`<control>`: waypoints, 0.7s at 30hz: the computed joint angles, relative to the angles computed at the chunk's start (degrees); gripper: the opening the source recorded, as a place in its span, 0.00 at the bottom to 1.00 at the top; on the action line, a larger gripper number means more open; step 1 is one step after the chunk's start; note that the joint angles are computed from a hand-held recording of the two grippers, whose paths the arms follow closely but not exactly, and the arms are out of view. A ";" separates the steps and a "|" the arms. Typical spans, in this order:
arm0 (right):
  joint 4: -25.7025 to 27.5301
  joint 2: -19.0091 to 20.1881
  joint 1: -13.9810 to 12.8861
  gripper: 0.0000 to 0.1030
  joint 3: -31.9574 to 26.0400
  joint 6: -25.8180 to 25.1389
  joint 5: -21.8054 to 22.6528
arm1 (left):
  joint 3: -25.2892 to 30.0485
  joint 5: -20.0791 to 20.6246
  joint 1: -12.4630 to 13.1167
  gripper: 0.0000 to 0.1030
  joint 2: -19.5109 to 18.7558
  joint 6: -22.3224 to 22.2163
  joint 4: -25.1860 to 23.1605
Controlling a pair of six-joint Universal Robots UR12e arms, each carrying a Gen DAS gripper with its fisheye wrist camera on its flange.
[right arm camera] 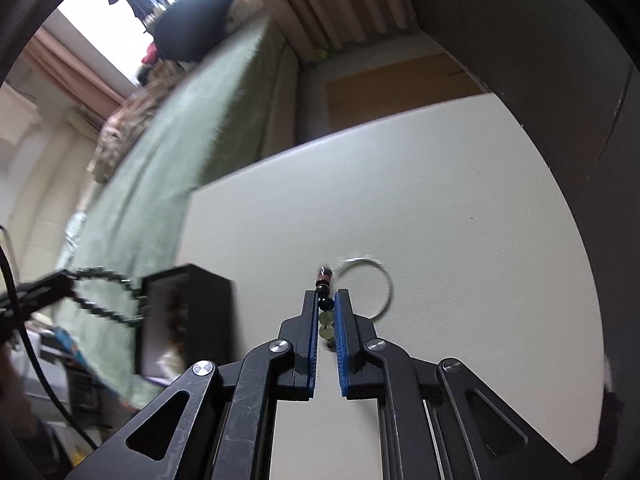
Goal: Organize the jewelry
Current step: 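Carry the grey bracelet to the box with the left tool while the right tool grasps the multicolour bead bracelet, then open the left tool to drop the grey bracelet into the box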
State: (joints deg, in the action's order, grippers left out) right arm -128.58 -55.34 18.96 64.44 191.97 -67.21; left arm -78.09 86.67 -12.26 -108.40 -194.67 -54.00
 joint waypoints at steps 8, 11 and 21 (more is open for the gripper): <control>-5.15 -1.42 0.23 0.09 1.80 0.89 3.77 | -1.01 -1.09 -0.02 0.08 0.63 0.46 -1.11; -5.53 -1.01 0.75 0.09 0.89 0.61 3.95 | -1.43 -2.86 0.19 0.08 0.52 0.11 -1.57; -6.01 -0.57 1.07 0.09 0.28 -0.07 7.09 | -0.90 -0.61 0.96 0.37 -0.58 -1.22 -7.72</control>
